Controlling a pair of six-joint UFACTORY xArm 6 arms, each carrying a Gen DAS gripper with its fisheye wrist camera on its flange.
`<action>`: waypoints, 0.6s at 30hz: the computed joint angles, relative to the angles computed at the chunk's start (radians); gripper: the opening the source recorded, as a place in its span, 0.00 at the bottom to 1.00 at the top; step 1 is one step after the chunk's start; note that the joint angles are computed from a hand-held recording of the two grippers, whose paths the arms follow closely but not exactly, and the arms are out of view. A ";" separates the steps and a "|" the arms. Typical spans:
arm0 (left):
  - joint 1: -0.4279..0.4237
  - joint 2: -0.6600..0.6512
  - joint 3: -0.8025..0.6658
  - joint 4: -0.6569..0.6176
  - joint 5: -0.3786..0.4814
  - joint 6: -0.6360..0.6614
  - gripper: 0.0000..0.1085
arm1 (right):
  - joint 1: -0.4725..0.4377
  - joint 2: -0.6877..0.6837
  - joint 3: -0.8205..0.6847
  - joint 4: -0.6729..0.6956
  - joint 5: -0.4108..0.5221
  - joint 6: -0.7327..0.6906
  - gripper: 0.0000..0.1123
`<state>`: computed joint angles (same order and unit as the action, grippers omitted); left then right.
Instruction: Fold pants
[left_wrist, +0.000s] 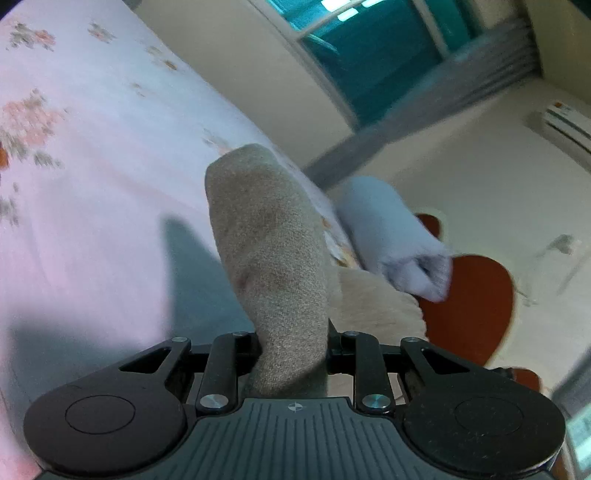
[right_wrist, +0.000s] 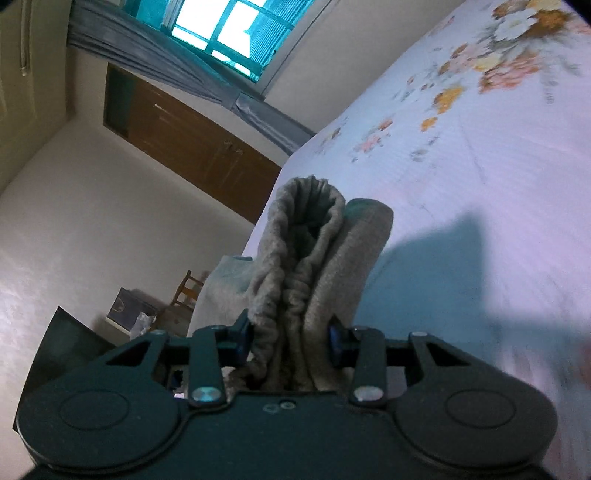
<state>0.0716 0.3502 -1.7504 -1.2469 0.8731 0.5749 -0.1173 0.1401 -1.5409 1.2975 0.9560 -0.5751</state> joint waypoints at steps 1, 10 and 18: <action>0.002 0.040 -0.042 0.017 -0.008 -0.022 0.24 | 0.010 0.059 -0.058 -0.005 -0.010 0.012 0.27; -0.019 0.104 -0.032 0.199 -0.174 -0.043 0.71 | 0.054 0.166 -0.049 -0.151 -0.232 0.034 0.51; -0.084 -0.106 0.208 0.374 -0.516 -0.032 0.95 | 0.135 -0.073 0.160 -0.198 -0.455 -0.071 0.63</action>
